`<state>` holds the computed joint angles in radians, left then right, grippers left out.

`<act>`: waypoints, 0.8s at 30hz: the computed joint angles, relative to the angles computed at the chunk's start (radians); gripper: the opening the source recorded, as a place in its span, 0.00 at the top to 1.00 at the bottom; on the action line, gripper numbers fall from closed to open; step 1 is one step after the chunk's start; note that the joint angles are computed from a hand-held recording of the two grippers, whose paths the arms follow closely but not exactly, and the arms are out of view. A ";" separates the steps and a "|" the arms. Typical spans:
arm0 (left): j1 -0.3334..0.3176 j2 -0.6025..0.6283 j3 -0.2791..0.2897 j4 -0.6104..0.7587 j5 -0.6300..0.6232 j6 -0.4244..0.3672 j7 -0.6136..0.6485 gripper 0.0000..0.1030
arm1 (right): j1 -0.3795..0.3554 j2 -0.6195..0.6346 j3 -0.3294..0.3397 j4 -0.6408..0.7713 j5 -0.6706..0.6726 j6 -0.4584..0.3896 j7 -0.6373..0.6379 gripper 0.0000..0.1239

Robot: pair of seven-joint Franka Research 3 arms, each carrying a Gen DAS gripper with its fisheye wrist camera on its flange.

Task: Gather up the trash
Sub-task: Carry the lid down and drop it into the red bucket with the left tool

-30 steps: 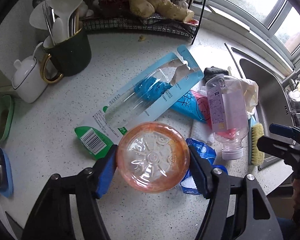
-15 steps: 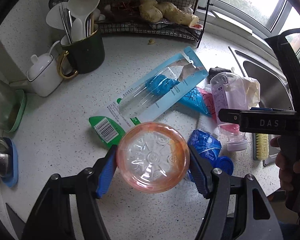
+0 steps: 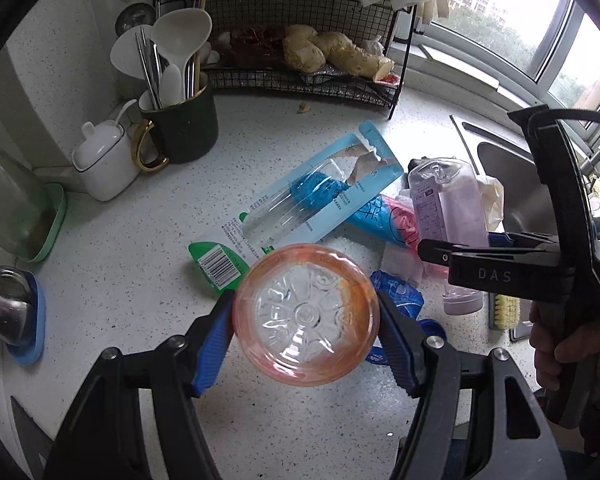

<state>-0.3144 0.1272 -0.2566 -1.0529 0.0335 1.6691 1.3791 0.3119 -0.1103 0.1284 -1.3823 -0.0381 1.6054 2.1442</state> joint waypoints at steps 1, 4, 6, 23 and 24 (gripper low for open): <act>-0.003 -0.002 -0.002 0.008 0.004 -0.003 -0.005 0.36 | 0.002 -0.011 0.002 0.001 -0.006 0.004 -0.005 0.46; -0.018 -0.002 -0.009 0.034 0.024 -0.016 -0.009 0.36 | 0.002 -0.039 0.003 0.014 0.005 -0.003 -0.032 0.46; -0.030 0.002 -0.014 0.058 0.035 -0.031 -0.007 0.36 | -0.001 -0.063 0.005 0.014 0.011 -0.011 -0.051 0.46; -0.139 -0.136 -0.080 -0.004 0.103 -0.077 -0.124 0.36 | -0.075 -0.377 0.030 -0.153 0.089 -0.038 -0.172 0.46; -0.146 -0.147 -0.088 -0.013 0.106 -0.079 -0.132 0.36 | -0.081 -0.400 0.031 -0.168 0.097 -0.045 -0.175 0.46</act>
